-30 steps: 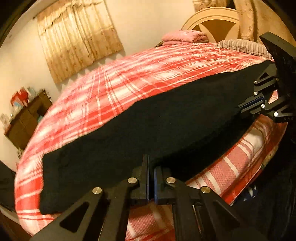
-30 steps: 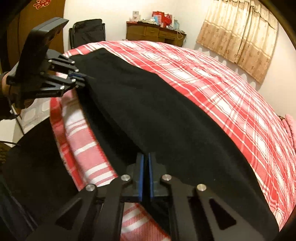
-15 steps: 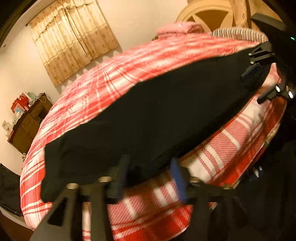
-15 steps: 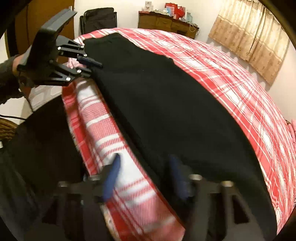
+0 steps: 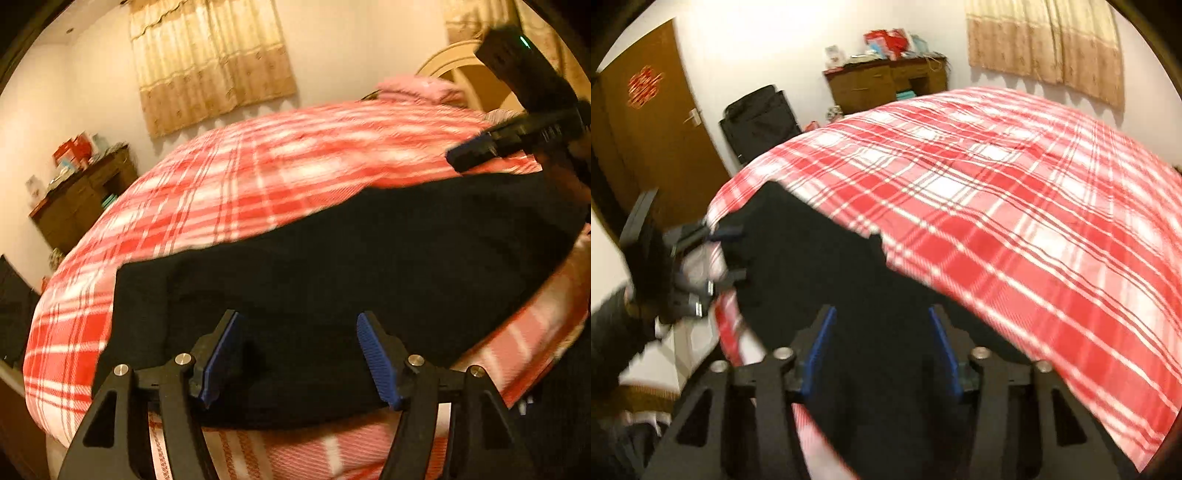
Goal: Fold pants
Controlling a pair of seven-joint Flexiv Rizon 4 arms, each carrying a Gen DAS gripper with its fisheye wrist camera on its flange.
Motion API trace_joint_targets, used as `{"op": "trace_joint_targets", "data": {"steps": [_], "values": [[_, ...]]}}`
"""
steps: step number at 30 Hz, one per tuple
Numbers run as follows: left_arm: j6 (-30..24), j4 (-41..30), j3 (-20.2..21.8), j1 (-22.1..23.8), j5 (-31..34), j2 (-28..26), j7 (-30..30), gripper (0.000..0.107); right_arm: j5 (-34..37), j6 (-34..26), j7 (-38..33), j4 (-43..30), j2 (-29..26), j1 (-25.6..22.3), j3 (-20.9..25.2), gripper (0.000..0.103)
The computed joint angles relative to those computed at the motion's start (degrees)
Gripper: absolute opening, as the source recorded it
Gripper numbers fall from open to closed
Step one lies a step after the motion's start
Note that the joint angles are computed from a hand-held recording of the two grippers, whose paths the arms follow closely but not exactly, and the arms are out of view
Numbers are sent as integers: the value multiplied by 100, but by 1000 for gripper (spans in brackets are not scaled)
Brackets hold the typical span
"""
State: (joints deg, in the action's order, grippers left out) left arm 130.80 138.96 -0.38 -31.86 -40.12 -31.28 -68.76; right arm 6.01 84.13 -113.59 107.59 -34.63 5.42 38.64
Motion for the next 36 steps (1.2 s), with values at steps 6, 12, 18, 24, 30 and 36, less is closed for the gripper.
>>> {"op": "trace_joint_targets", "data": {"steps": [6, 12, 18, 24, 30, 36], "values": [[345, 186, -140, 590, 990, -214, -857, 69, 128, -921, 594, -1325, -800, 544, -216, 48], [526, 118, -78, 599, 1180, -365, -1021, 74, 780, -2139, 620, -2299, -1322, 515, -97, 17], [631, 76, -66, 563, 1132, -440, -1054, 76, 1179, -1973, 496, -2266, -1181, 807, -550, 9], [559, 112, -47, 130, 460, -180, -845, 76, 1492, -1546, 184, -1849, -830, 863, -714, 50], [425, -258, -240, -133, 494, -58, -295, 76, 1692, -551, -415, -265, 232, 349, -674, 54], [-253, -1045, -449, -260, 1000, -207, 213, 76, 2743, -160, -1042, 846, 1284, -1213, -210, 57]]}}
